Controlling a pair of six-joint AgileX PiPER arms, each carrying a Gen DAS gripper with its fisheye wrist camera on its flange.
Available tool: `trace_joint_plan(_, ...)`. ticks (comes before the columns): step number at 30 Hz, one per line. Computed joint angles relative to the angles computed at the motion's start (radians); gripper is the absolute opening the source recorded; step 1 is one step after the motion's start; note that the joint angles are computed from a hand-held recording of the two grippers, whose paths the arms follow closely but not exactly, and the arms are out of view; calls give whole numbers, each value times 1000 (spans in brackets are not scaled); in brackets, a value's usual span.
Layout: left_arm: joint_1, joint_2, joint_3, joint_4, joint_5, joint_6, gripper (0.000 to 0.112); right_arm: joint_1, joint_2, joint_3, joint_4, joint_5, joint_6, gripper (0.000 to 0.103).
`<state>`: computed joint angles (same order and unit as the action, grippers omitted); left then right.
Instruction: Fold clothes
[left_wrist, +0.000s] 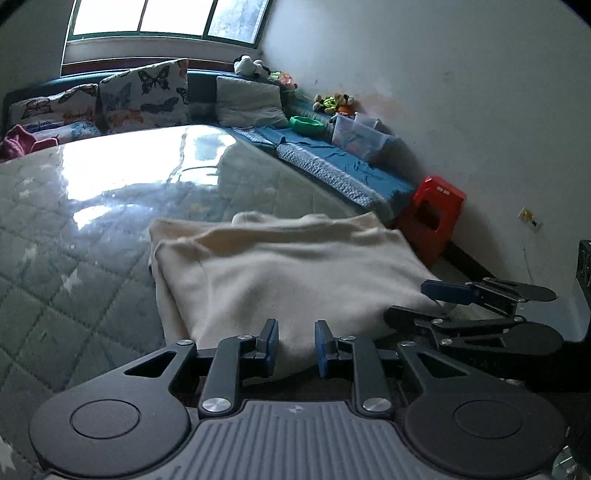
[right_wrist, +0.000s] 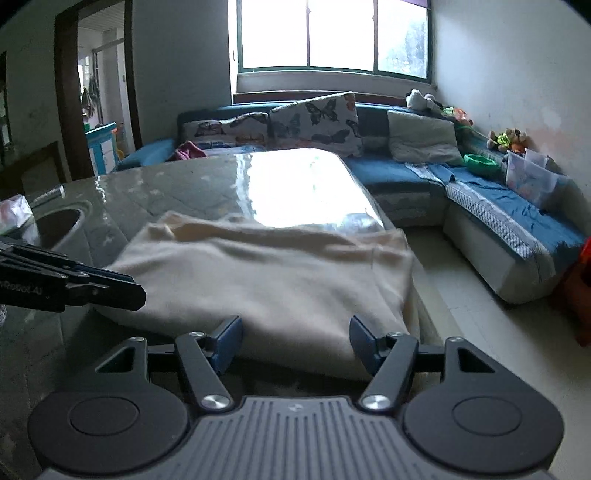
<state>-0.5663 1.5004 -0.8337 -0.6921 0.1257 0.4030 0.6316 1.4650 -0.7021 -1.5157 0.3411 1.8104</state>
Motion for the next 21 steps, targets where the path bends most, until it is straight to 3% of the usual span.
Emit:
trace_joint_plan(8,19,-29,9,-134,-6,113,23,15,-27,-7,-61,23,51,66)
trace_joint_plan(13,28,1,13,-20,-4,-18,23,8,51,-33,-101,1,104,67)
trace_joint_plan(15,36,-6,21,-89,-1,44,23,20,51,-20,-144,18,155,70)
trace_joint_plan(18,40,-36,37,-107,3,57,25,42,25,-1,-171,52,209,84)
trace_joint_plan(21,38,-65,53,-48,-2,-8,37,65,1,18,-193,79,249,91)
